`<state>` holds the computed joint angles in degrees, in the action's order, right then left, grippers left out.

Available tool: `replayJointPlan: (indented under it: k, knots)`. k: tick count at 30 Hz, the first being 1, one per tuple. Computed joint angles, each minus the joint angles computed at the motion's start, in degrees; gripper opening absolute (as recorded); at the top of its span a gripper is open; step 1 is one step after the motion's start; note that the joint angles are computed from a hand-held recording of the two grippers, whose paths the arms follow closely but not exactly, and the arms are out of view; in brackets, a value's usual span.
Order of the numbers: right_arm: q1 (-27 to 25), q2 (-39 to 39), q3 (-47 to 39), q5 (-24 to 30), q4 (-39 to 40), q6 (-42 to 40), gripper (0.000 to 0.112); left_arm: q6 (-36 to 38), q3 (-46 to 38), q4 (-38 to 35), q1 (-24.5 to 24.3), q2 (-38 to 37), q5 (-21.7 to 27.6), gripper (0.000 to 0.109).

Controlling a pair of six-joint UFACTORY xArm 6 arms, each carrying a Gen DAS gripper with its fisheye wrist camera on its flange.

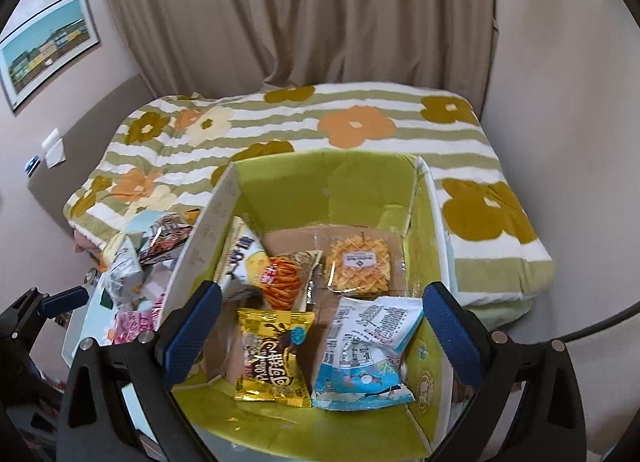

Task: Organize snacks
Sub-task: 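Withdraw both tools from the box back over the remaining snacks, then grasp the grey corn-roll bag with left tool while right tool approaches pink candy bag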

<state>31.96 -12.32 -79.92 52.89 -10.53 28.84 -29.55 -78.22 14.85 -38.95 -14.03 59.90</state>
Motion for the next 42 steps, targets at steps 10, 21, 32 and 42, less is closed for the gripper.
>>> replayJointPlan:
  k: [10,21,32,42]
  knots:
    - [6.38,-0.28,-0.94,-3.60,-3.75,1.45,0.100,-5.17,10.29,4.76,2.58,-12.78,0.95,0.103]
    - [16.13,10.70,-11.65,-2.45,-9.35,13.21,0.100,15.58,17.21,-6.66,21.84,-22.42,-1.20,0.103]
    - [23.34,25.97,-26.95,5.58,-11.45,24.02,0.100,46.72,15.12,-27.91,39.73,-16.08,0.49,0.103]
    - [27.15,35.09,-33.27,10.06,-9.55,31.77,0.100,60.60,8.82,-37.02,43.23,-3.78,5.97,0.102]
